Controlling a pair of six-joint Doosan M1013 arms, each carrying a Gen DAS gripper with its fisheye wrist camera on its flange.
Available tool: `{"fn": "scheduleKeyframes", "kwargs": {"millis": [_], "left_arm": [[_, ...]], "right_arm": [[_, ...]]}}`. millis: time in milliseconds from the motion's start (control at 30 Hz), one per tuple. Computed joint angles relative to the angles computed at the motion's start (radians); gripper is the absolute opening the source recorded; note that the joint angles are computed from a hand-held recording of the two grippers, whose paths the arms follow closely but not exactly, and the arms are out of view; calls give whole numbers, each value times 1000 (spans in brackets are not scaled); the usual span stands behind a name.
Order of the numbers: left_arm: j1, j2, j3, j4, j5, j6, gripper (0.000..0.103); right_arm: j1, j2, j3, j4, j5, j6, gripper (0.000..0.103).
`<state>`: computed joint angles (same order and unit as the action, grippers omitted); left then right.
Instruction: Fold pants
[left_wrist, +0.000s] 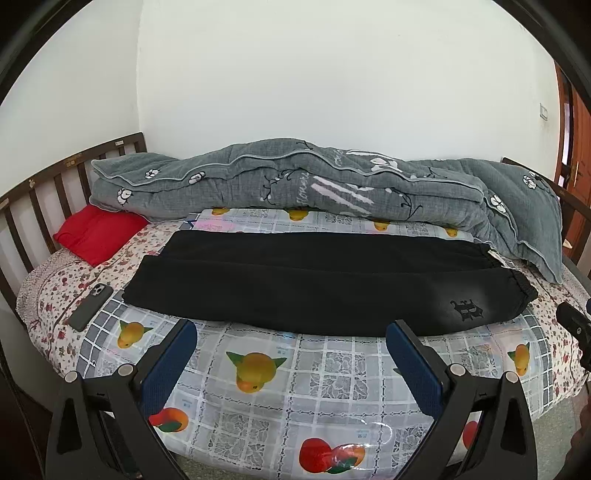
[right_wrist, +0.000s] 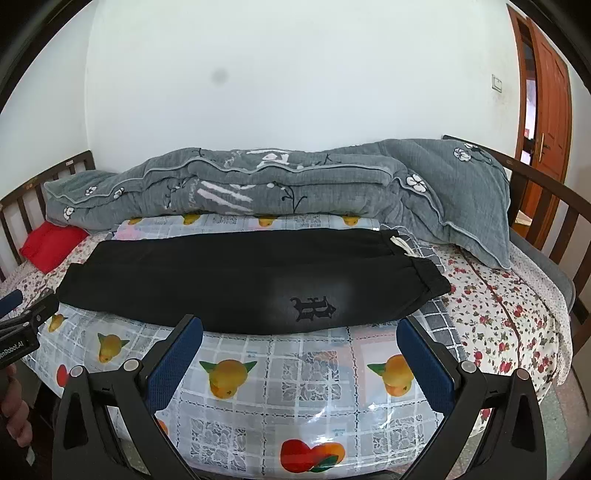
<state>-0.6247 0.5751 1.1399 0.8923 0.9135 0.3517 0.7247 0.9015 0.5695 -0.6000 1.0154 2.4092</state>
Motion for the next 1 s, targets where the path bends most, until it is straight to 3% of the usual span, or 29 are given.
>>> {"fn": "scheduleKeyframes", "kwargs": {"millis": [1000], "left_arm": [[-2,-7,25,36,-43,-50,103]], "right_arm": [[2,-5,17,-5,-19,13,103]]}}
